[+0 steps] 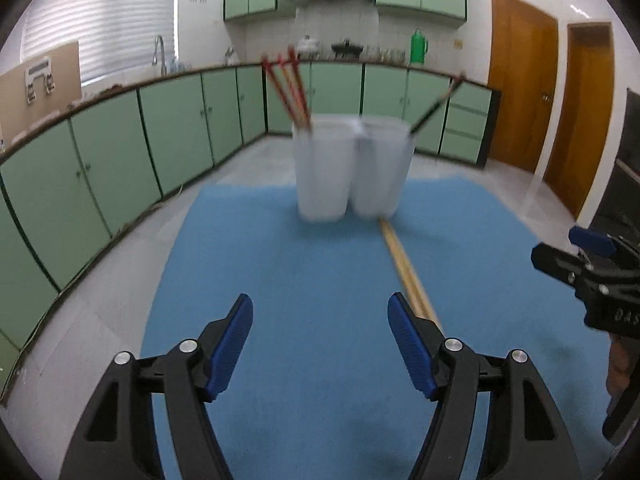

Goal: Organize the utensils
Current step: 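Open both tools and move them back over the mat, then grasp a plain wooden chopstick with the right tool while the left tool grasps the other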

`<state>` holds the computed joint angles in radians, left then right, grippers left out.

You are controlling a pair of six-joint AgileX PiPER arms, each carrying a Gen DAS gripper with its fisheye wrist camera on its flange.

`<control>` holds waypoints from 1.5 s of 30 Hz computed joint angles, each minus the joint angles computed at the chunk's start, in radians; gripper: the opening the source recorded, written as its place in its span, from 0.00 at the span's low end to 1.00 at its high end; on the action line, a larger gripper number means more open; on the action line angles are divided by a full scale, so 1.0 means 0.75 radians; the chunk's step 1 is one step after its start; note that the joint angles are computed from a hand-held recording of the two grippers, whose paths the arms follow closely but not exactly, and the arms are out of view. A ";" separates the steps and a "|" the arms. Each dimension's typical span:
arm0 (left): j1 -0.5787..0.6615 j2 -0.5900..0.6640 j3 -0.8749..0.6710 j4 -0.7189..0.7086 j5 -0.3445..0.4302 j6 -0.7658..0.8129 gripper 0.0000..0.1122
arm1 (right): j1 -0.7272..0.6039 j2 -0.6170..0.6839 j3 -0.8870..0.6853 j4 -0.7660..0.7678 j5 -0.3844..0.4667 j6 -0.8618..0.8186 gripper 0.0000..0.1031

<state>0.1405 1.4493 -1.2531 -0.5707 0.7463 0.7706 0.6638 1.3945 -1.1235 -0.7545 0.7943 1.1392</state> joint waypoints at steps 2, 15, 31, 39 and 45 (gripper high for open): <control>0.004 -0.004 0.054 0.012 -0.013 0.009 0.61 | 0.020 0.011 0.061 0.003 -0.020 0.065 0.93; 0.035 -0.035 0.195 0.123 -0.050 0.026 0.61 | 0.152 0.155 0.086 0.054 -0.042 0.079 0.78; 0.075 -0.005 0.177 0.073 -0.030 0.065 0.61 | 0.118 0.191 0.061 0.187 -0.036 -0.031 0.63; 0.068 -0.001 0.176 0.074 -0.034 0.062 0.61 | 0.091 0.096 0.145 0.177 -0.039 0.036 0.55; 0.058 -0.009 0.180 0.068 -0.033 0.062 0.61 | 0.107 0.117 0.139 0.185 -0.083 0.021 0.32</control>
<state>0.1841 1.4427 -1.1178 -0.5200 0.7213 0.8171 0.7437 1.4820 -1.0191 -0.6158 0.7320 1.1550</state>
